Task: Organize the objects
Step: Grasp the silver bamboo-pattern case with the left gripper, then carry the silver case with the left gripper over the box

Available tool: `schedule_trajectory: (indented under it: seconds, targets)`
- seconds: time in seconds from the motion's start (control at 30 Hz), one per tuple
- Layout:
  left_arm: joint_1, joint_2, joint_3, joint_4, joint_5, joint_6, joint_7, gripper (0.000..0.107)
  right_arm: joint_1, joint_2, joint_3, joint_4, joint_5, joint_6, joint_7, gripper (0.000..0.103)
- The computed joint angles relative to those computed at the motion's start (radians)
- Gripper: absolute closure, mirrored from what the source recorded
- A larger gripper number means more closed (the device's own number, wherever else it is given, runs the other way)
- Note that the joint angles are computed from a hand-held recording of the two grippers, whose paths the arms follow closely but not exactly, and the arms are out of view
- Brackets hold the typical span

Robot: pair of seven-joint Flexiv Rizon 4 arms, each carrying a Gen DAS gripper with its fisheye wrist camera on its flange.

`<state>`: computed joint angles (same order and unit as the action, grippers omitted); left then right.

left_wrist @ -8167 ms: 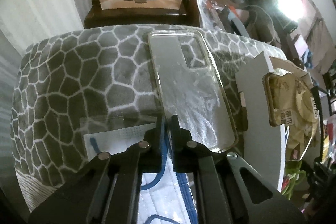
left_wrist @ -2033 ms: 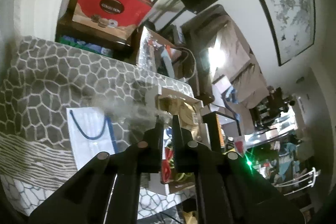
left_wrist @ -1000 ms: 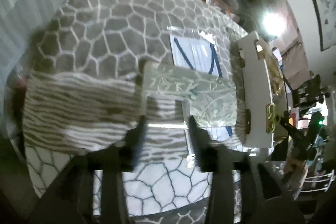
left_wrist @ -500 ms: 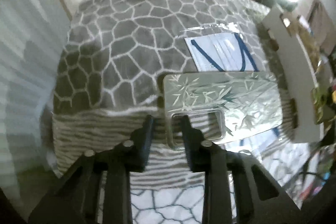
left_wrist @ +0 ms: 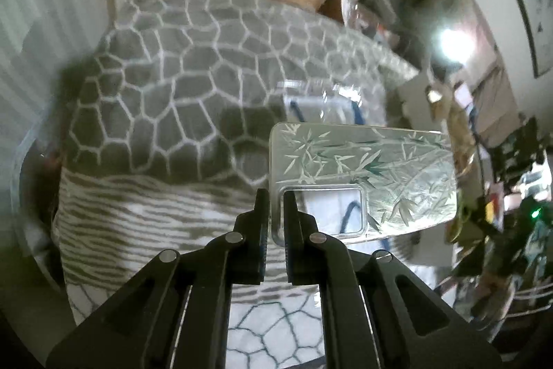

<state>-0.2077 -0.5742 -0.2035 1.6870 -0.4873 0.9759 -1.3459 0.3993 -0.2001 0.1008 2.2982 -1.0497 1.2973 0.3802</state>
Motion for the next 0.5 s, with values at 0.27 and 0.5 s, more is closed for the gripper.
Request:
schedule_trajectory:
  seconds: [0.27, 0.5]
  targets:
    - [-0.028, 0.020, -0.049, -0.021, -0.052, 0.010, 0.034, 0.100, 0.001, 0.002, 0.009, -0.004, 0.022, -0.019, -0.018, 0.061]
    - [-0.115, -0.042, -0.060, -0.131, -0.016, -0.035, -0.005, 0.100, 0.005, 0.028, 0.022, 0.005, 0.053, -0.054, -0.063, 0.076]
